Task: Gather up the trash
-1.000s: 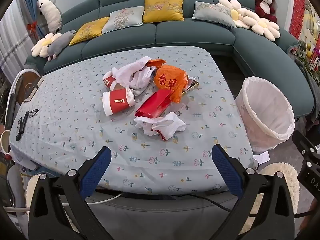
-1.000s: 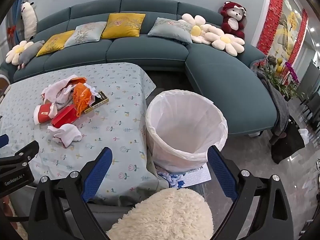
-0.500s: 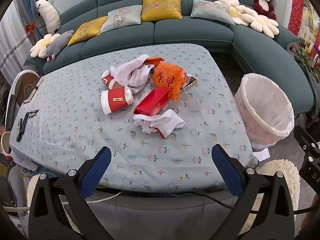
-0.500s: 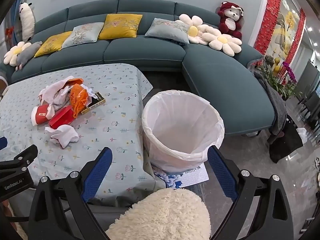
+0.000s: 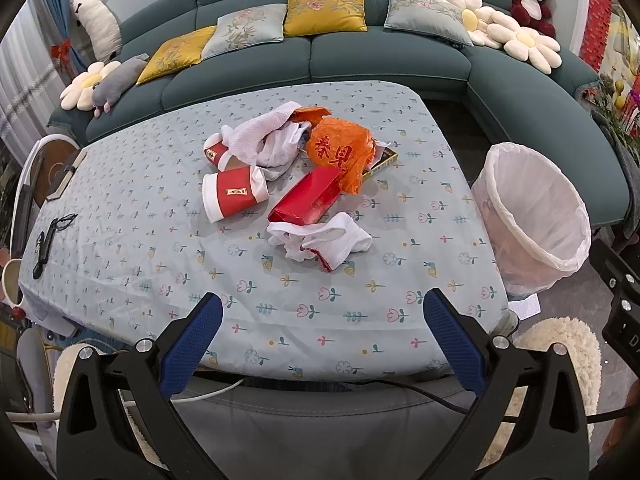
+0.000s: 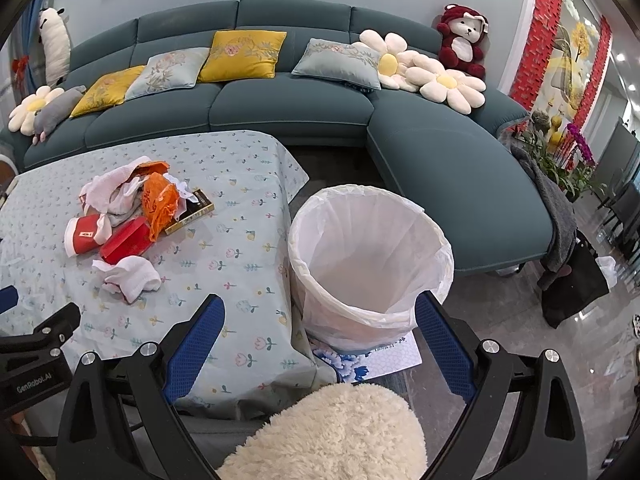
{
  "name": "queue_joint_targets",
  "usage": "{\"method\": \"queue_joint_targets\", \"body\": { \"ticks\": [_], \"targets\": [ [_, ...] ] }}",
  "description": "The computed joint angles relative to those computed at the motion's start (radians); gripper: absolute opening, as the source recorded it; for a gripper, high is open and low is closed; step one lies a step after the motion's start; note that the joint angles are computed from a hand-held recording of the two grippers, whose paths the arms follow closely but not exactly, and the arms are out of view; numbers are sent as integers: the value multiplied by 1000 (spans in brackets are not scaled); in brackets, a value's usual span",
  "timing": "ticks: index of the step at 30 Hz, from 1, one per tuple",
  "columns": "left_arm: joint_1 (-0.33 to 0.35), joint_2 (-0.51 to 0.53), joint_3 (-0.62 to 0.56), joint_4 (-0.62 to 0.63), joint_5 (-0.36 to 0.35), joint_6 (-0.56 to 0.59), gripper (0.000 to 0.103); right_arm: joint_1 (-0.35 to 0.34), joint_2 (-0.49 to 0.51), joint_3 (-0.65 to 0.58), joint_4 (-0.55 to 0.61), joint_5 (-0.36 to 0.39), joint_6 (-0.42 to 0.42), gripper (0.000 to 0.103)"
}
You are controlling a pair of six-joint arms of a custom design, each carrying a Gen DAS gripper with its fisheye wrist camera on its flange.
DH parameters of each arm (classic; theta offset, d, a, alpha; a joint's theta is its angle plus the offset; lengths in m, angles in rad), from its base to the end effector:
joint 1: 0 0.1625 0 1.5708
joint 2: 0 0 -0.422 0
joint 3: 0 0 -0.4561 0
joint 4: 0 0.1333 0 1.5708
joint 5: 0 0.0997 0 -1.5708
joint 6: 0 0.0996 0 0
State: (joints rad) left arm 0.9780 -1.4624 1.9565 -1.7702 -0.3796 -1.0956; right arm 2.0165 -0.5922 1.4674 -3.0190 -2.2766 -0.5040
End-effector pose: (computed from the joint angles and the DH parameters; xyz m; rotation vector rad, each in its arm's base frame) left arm -0.1099 -0.5673 0.3014 -0.3051 2.0031 -0.8224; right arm 0.3928 -0.6627 0.0383 0.8454 -2.2008 0.6651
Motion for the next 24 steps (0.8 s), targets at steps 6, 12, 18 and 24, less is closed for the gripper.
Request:
{"method": "queue_joint_targets", "body": {
  "ticks": [6,12,18,24],
  "targets": [
    [1,6,0,-26,18,32,96,1,10,-12,6,6,1,91],
    [5,10,-4,-30,27,30,96,-2,17,-17,2,13,-2,91],
    [13,15,-12,-16,35,33,96,-7,38,-46,10,21,-2,91],
    [25,22,-21,-11,38,20,96,-11,59,-75,25,31,-6,91]
  ]
}}
